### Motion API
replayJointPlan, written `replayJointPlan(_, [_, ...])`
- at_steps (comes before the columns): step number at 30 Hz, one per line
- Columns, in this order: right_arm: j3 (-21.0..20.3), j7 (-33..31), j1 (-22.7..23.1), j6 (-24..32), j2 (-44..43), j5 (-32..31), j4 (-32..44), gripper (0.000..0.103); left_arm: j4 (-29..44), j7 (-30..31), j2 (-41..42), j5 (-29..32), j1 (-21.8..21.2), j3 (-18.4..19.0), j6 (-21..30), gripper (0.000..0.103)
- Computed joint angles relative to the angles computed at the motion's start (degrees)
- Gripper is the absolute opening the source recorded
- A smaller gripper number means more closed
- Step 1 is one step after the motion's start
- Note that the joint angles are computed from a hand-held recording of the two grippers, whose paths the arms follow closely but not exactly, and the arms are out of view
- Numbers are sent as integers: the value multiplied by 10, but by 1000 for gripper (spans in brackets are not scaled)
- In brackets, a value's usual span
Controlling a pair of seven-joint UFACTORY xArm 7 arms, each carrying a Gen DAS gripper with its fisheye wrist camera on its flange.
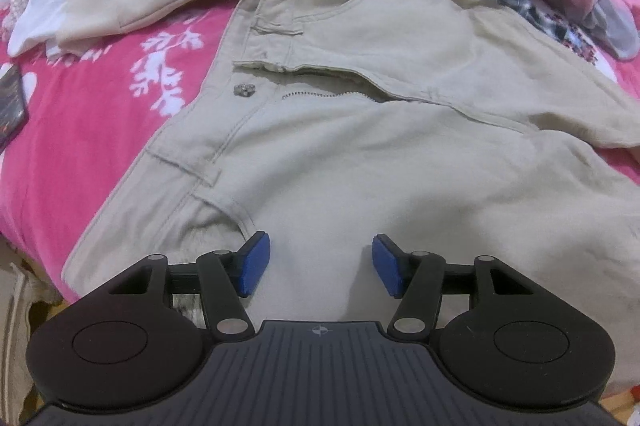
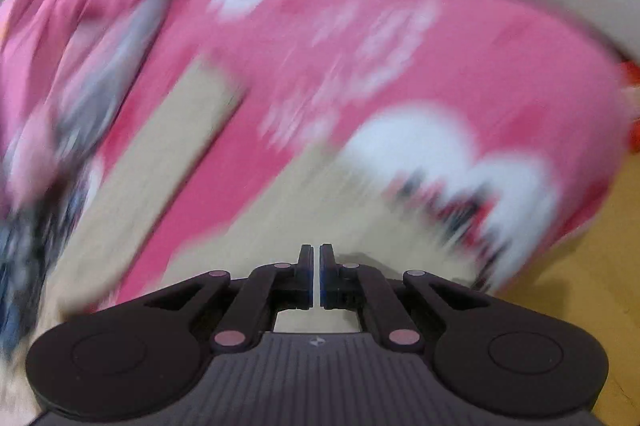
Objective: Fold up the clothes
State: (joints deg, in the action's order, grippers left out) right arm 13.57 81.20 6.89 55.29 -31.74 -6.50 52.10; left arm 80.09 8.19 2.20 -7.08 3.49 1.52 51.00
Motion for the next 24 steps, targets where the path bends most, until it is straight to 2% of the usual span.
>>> replayJointPlan(1, [1, -22, -1, 2, 9, 12, -4, 1, -6, -4, -6, 1, -1, -1, -1, 57])
replayJointPlan(3, [12, -27, -9, 64, 32, 4, 16, 1, -13, -11, -18, 0, -2, -1, 5, 57])
replayJointPlan(4, [7, 7, -4, 78, 21, -19, 6, 1, -16, -15, -25, -1, -2, -1, 9, 57])
replayJointPlan(6, [34, 90, -38, 122, -12, -51, -2, 1, -28, -29, -46, -7, 0, 3, 17, 57])
replayJointPlan(9, [35, 160, -32, 120, -57, -42, -18, 2, -55, -68, -82, -15, 6, 10, 33, 59])
replayJointPlan(12, [36, 204, -12, 70, -83, 1, -38, 3, -92, -123, -120, -22, 18, 20, 52, 59])
replayJointPlan(13, [41, 224, -8, 52, -92, 16, -46, 8, -104, -137, -130, -22, 20, 21, 56, 59])
replayJointPlan(16, [70, 315, -5, -1, -106, 52, -75, 40, -140, -178, -159, -23, 25, 23, 64, 59])
replayJointPlan(21, [111, 448, -8, -93, -102, 62, -123, 40, -169, -187, -177, -40, 20, 30, 61, 59])
replayJointPlan(24, [111, 474, -1, -135, -79, 51, -135, 40, -176, -184, -180, -52, 16, 33, 56, 59])
